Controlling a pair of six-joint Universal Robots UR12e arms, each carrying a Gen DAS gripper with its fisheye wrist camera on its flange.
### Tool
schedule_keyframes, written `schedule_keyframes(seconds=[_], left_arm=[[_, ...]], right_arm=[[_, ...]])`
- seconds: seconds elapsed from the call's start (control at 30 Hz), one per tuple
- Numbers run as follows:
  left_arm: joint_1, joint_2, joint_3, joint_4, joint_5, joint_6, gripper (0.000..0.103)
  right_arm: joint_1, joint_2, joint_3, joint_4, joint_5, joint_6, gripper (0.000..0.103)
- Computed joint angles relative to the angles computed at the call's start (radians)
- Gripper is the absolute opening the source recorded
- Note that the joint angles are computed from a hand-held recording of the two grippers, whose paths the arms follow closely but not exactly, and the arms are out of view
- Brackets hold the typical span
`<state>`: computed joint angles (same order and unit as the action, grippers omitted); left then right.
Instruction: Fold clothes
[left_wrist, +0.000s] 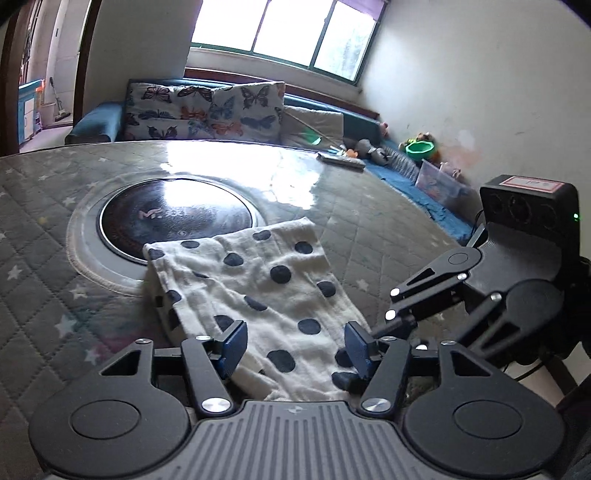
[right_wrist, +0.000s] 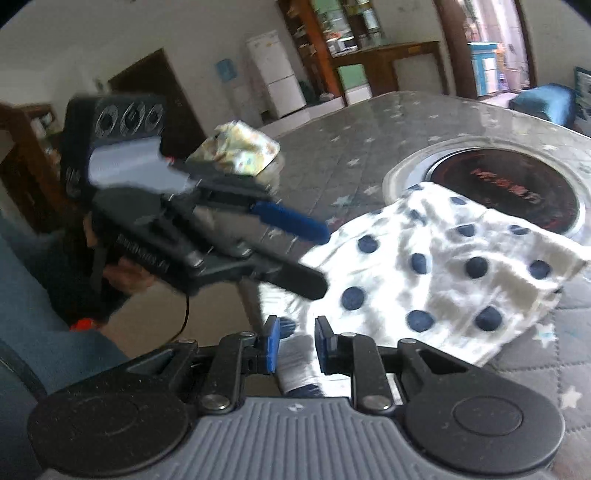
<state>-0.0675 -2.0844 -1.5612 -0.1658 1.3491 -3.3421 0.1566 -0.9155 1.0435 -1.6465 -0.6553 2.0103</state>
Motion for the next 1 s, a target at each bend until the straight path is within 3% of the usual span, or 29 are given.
schedule_keyframes(seconds=[0.23, 0.53, 0.8, 1.0], left_arm=[[0.008, -0.002, -0.003, -0.056, -0.021, -0.008, 0.052], [0.019, 0.004, -0.022, -0.101, -0.007, -0.027, 0.053], [0.02, 0.012, -0.014, -0.039, 0.013, 0.005, 0.054], [0.025, -0.022, 0.029, -0.017, 0.048, -0.016, 0.054]], right_arm=[[-0.016, -0.002, 0.032, -0.151, -0.034, 0.181, 0.026], [-0.021, 0.0, 0.058, -0.206, -0.071, 0.224, 0.038], [-0.022, 0.004, 0.045, -0.25, -0.058, 0.245, 0.046], [-0.007, 0.037, 0.006, -0.411, -0.078, 0.361, 0.048]])
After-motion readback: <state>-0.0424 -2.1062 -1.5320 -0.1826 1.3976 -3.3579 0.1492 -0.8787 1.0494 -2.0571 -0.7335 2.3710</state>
